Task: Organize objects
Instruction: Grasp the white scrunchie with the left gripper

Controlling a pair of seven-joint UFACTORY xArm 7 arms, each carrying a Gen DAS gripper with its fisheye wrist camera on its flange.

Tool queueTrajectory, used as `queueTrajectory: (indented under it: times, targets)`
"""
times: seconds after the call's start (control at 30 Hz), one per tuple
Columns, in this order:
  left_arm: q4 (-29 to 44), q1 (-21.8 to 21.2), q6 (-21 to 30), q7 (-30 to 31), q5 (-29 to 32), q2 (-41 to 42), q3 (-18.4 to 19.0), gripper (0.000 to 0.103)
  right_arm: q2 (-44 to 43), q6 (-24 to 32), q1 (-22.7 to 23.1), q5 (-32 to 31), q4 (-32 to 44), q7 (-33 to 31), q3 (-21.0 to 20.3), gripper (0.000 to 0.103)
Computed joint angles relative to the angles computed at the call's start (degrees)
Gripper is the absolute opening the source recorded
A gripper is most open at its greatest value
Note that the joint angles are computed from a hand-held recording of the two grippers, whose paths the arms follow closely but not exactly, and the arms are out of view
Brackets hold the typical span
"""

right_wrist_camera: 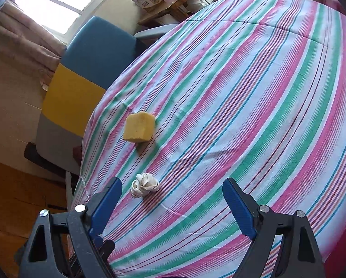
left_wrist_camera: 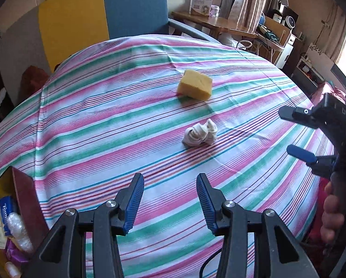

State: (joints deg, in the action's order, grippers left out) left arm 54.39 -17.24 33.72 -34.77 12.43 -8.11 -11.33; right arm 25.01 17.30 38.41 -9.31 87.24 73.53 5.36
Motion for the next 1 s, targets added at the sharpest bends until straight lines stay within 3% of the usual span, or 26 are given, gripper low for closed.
queueTrajectory:
  times: [0.17,0.23,0.37,0.5,0.53,0.6,0.83,1.0]
  targets:
    - [7.73,-1.14,-0.59,1.51,2.27,8.76,0.07,0.048,1.08,-0.04,-1.61,2.6,0.99,-3.38,2.27,0.089]
    - [10.39,-1.82,-0.71,3.5,-0.12,11.75,0.62,0.049,1.67,0.12,-1.91,3.66,1.66,-4.84,2.86,0.089]
    - [15.18,-3.6,-0.96,1.49,1.36,17.05,2.26,0.058,2.24,-0.26,-2.39,5.99,1.95,-6.95,3.6,0.089]
    - [19.6,-4.95,0.39,0.63,1.38,22.17,3.77,0.057,2.36,-0.47,-2.35,7.45,1.86,-8.07,3.69,0.089]
    - [20.44,-4.84,1.42,1.48,0.49,23.32,3.82,0.048,2.32,-0.5,-2.12,7.45,1.8,-8.02,3.4,0.089]
    - [18.03,-4.15,-1.71,2.66,-2.06,22.35,3.7,0.047,2.28,-0.56,-1.89,7.46,1.77,-8.09,3.1,0.089]
    - [6.91,-3.44,-3.66,2.95,-2.91,11.11,3.5,0.044,3.12,1.08,-1.76,7.67,3.38,-9.89,3.42,0.089]
    - [-2.72,-1.71,-3.42,3.76,-6.38,-0.2,2.61,0.044,5.2,6.58,-1.47,7.46,7.43,-13.11,4.25,0.089]
